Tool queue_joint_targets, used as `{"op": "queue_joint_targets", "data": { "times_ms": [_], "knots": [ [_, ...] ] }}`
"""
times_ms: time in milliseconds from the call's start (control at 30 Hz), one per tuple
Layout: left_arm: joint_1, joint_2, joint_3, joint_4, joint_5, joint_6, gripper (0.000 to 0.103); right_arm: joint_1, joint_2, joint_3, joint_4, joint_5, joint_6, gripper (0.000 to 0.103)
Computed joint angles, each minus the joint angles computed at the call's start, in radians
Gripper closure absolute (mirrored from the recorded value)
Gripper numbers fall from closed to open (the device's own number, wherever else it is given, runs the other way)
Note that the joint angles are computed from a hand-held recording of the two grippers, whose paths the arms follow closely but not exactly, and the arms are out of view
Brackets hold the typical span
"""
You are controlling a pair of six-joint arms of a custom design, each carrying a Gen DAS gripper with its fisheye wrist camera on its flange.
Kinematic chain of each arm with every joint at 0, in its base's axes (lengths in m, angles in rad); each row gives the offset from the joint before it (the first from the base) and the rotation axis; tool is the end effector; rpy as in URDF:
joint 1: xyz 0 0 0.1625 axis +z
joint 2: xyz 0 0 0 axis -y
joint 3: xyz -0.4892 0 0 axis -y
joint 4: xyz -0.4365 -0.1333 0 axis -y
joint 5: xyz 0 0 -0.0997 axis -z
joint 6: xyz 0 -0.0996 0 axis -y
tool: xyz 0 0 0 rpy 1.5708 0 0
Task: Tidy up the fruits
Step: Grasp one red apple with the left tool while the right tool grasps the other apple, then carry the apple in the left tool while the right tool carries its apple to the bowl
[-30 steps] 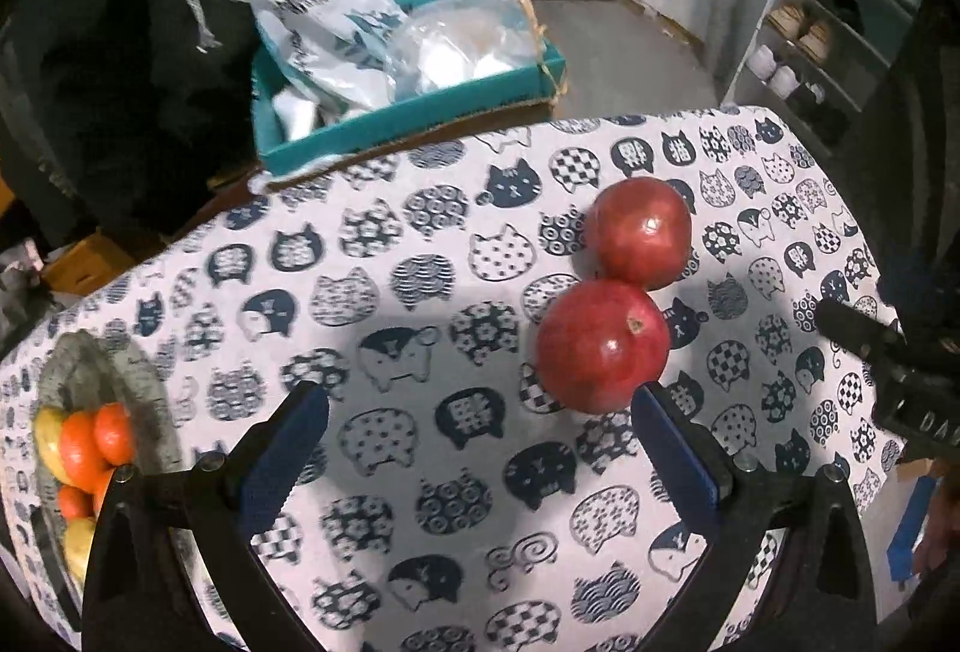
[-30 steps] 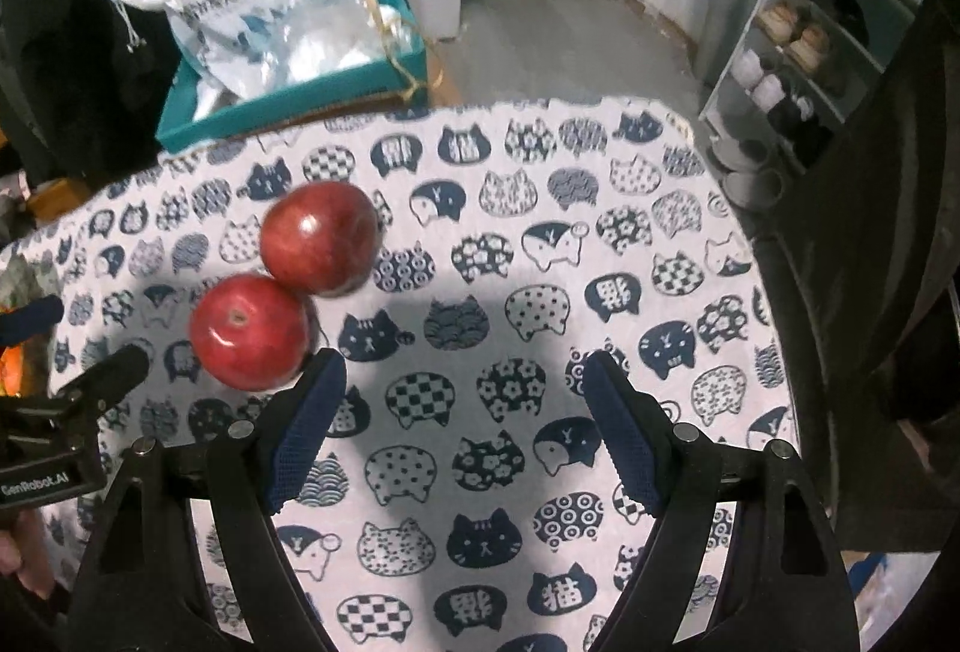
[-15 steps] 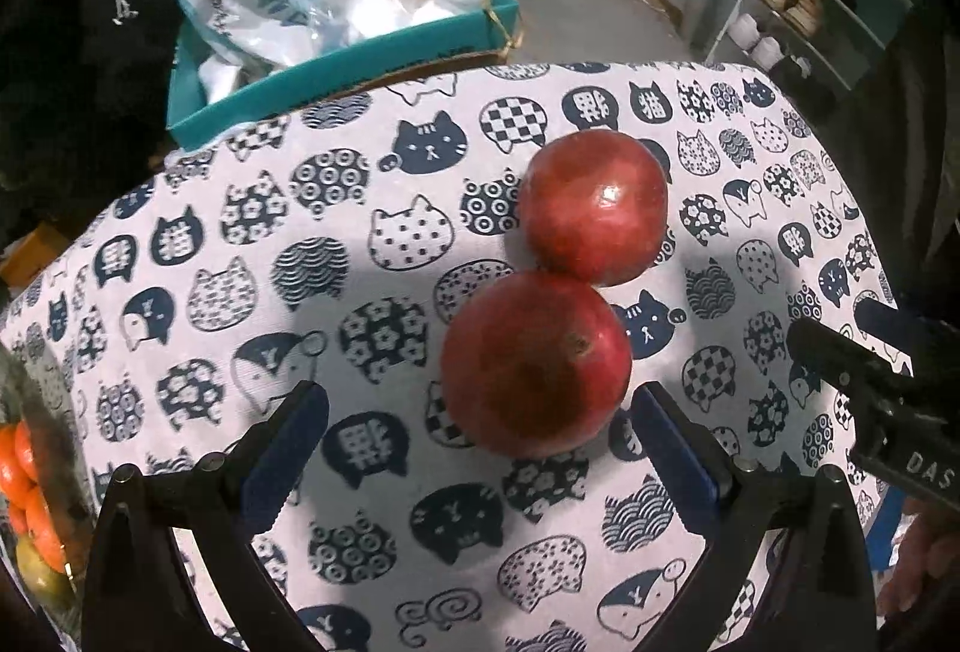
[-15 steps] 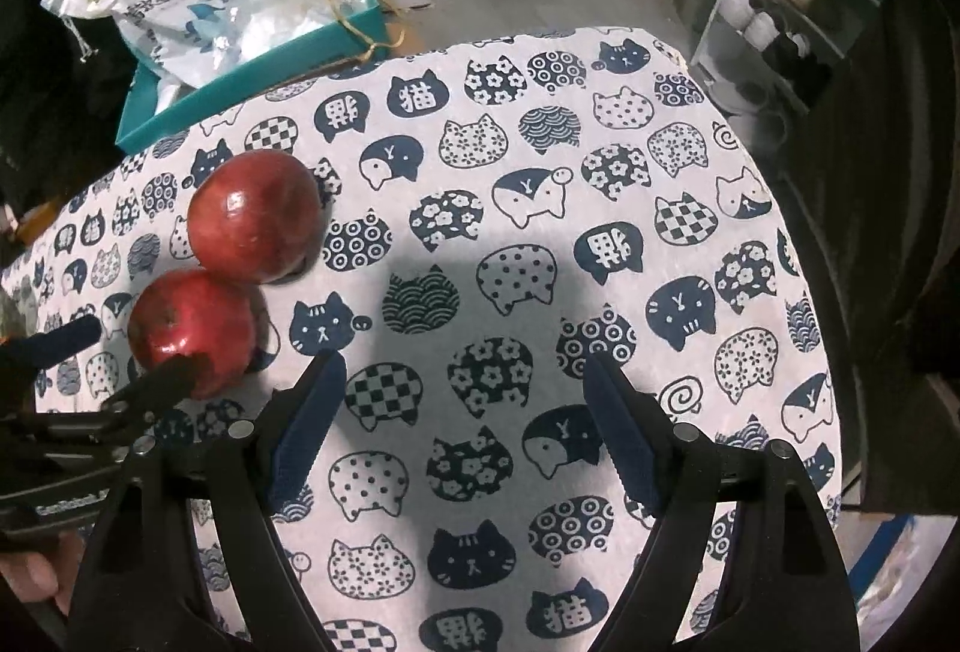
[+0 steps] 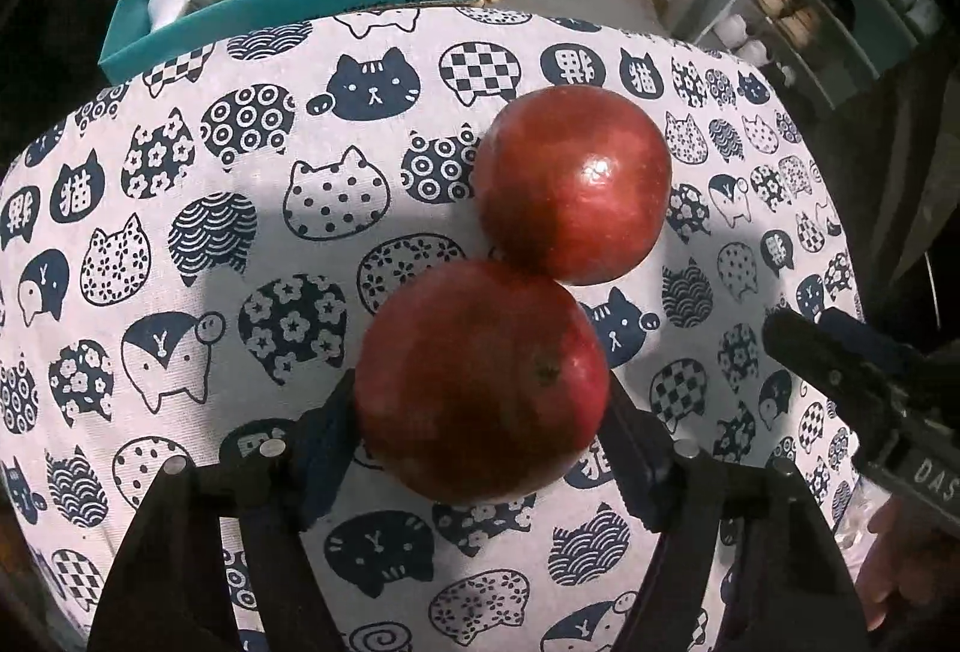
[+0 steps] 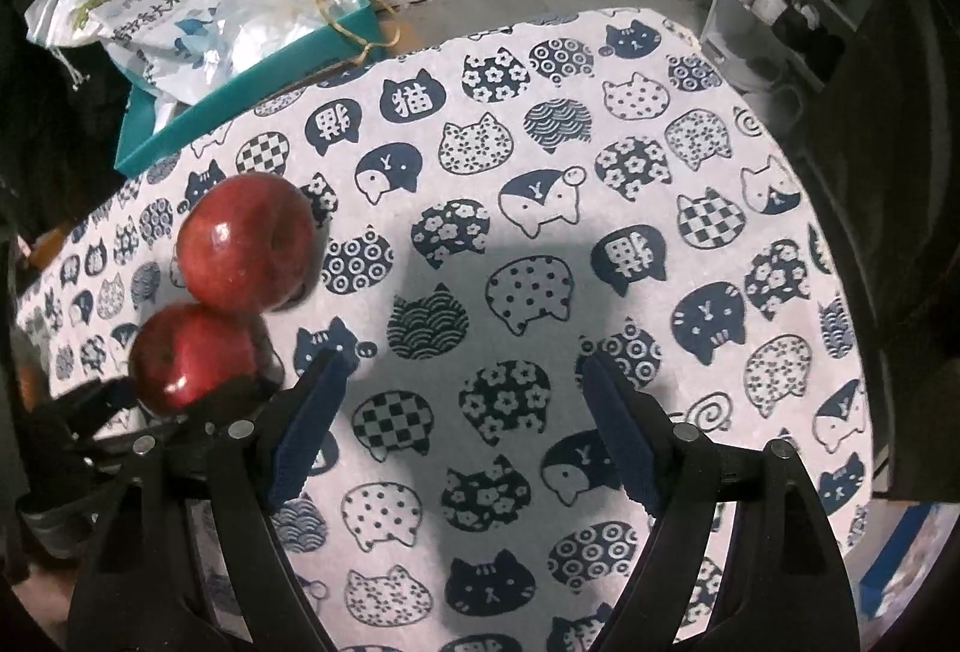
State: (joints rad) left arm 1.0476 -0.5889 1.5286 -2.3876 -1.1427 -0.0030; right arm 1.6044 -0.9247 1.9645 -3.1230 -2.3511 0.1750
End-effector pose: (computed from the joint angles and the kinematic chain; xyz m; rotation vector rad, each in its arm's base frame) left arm -0.2245 -0.7388 -0.0203 0.7285 2.5970 0.0077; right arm 0.0846 -0.6347 0.1639 -0.4144 -2.3034 0.7059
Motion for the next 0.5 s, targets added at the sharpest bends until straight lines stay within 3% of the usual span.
{"op": "queue_joint_targets", "data": {
  "times_ms": [433,500],
  "knots": [
    [0.026,-0.047,0.019,-0.046,0.136,0.012,0.028,0.003,0.073,-0.116,0.011,0.158,-0.078,0.02],
    [0.039,-0.054,0.012,-0.039,0.133,0.0,0.028,0.0,0.089,-0.134,0.014,0.215,-0.084,0.02]
  ]
}}
